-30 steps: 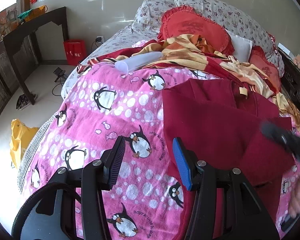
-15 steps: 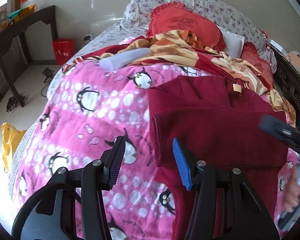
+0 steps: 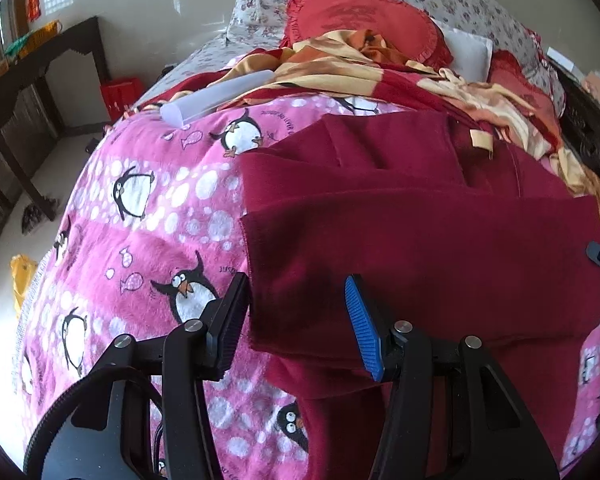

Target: Fold small clothes

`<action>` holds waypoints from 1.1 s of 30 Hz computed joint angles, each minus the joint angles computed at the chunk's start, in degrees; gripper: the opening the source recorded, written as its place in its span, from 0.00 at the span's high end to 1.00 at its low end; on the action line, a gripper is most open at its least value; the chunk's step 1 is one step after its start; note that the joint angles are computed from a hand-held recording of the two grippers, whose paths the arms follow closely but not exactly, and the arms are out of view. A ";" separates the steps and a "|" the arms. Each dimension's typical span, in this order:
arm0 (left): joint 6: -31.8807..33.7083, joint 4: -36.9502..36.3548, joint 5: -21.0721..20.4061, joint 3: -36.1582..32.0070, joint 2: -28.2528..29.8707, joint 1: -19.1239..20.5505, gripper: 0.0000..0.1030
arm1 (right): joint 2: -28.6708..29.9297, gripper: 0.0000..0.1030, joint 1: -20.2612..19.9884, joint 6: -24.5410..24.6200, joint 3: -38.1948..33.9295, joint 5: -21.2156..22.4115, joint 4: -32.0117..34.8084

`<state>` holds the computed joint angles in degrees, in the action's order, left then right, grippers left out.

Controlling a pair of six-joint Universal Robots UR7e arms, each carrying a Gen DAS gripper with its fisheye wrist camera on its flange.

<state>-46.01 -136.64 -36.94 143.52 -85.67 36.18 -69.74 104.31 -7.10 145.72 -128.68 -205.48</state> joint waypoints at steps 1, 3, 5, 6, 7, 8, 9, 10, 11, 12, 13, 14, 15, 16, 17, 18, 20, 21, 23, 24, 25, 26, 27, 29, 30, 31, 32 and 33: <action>-0.04 0.20 0.26 -0.13 0.40 -0.09 0.52 | 0.46 0.79 0.73 -0.80 0.20 -0.84 -1.25; 0.64 -0.44 0.36 -0.22 1.11 -0.02 0.52 | -0.38 0.84 0.84 -2.42 1.32 -0.60 -2.81; 1.92 -2.14 -0.27 -0.14 1.73 0.50 0.49 | -0.46 0.87 0.28 -3.10 1.72 -1.91 -4.33; 2.27 -2.86 -0.50 -0.10 2.24 0.76 0.48 | -0.41 0.87 -0.53 -2.71 1.81 -2.23 -4.56; 2.28 -2.92 -0.51 -0.19 2.82 0.93 0.48 | -0.77 0.87 -1.83 -1.83 2.20 -1.35 -4.48; 2.29 -2.92 -0.49 -0.27 3.36 1.00 0.48 | -0.77 0.87 -3.05 -1.39 2.51 -0.12 -5.03; 2.24 -2.80 -0.29 -0.34 3.94 0.99 0.48 | -0.54 0.87 -3.41 -1.56 2.63 0.26 -5.77; 2.11 -2.54 -0.03 -0.40 4.25 0.92 0.48 | -0.47 0.87 -3.36 -1.56 2.64 0.36 -6.12; 1.94 -2.07 0.21 -0.52 4.43 0.83 0.48 | -0.82 0.87 -3.15 -1.23 2.82 0.69 -6.26; 1.77 -1.42 0.26 -0.62 4.27 0.72 0.48 | -1.49 0.87 -2.79 -0.67 3.04 0.75 -6.03; 1.74 -1.03 0.17 -0.63 3.85 0.65 0.48 | -2.22 0.86 -2.31 -0.11 3.21 0.46 -5.39; 1.62 -0.58 0.04 -0.59 3.26 0.50 0.48 | -2.98 0.86 -1.49 0.50 3.34 -0.29 -4.37; 1.20 0.30 -0.01 -0.44 2.26 0.12 0.48 | -3.72 0.86 -0.23 0.94 3.45 -1.54 -3.28; 0.83 1.03 0.04 -0.32 1.55 -0.22 0.48 | -4.30 0.83 1.28 0.85 3.80 -2.52 -2.95; 0.39 1.85 0.14 -0.14 0.76 -0.65 0.48 | -4.88 0.83 2.48 0.66 4.21 -2.78 -2.60; -0.15 2.74 0.29 0.15 -0.19 -1.19 0.48 | -5.77 0.83 3.91 0.38 4.76 -2.46 -1.55; -1.36 4.15 0.46 0.96 -2.05 -2.25 0.48 | -6.36 0.83 5.69 0.14 5.50 -1.88 0.04; -2.06 4.79 0.20 1.37 -2.91 -2.66 0.48 | -6.07 0.83 6.20 0.09 5.75 -1.70 0.55; -3.02 5.65 -0.54 2.00 -3.80 -3.07 0.48 | -4.35 0.83 6.17 -0.19 6.15 -1.69 1.42; -3.43 6.17 -0.93 2.34 -3.96 -3.21 0.48 | -3.00 0.83 5.79 -0.30 6.23 -2.35 0.87; -3.69 6.58 -1.05 2.56 -3.90 -3.28 0.48 | -1.02 0.83 4.75 -0.30 6.29 -3.57 -0.06; -4.16 7.23 -1.09 2.88 -3.80 -3.43 0.48 | 0.11 0.83 3.71 -0.23 6.24 -4.20 -0.43; -4.48 7.61 -1.20 3.16 -3.72 -3.48 0.48 | 1.09 0.83 2.42 -0.10 6.33 -4.50 -1.31; -4.84 8.26 -1.71 3.42 -3.34 -3.26 0.48 | 0.77 0.83 1.18 0.70 6.92 -3.06 -2.46; -5.21 9.04 -2.01 3.47 -3.40 -3.27 0.48 | 0.40 0.83 1.64 1.46 6.99 -3.37 -2.04; -5.43 9.29 -1.96 3.66 -3.70 -3.52 0.48 | 0.06 0.81 2.92 2.12 6.82 -4.50 -1.04; -5.84 9.76 -1.84 3.83 -4.11 -3.90 0.48 | -0.11 0.77 4.21 2.26 6.70 -5.57 -0.34; -6.34 10.56 -1.81 3.93 -4.59 -4.31 0.48 | -0.23 0.63 5.65 2.42 6.66 -6.54 0.23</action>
<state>-52.35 -126.09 -38.75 147.45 -90.26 31.87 -69.98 109.96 -4.68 152.38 -135.21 -205.25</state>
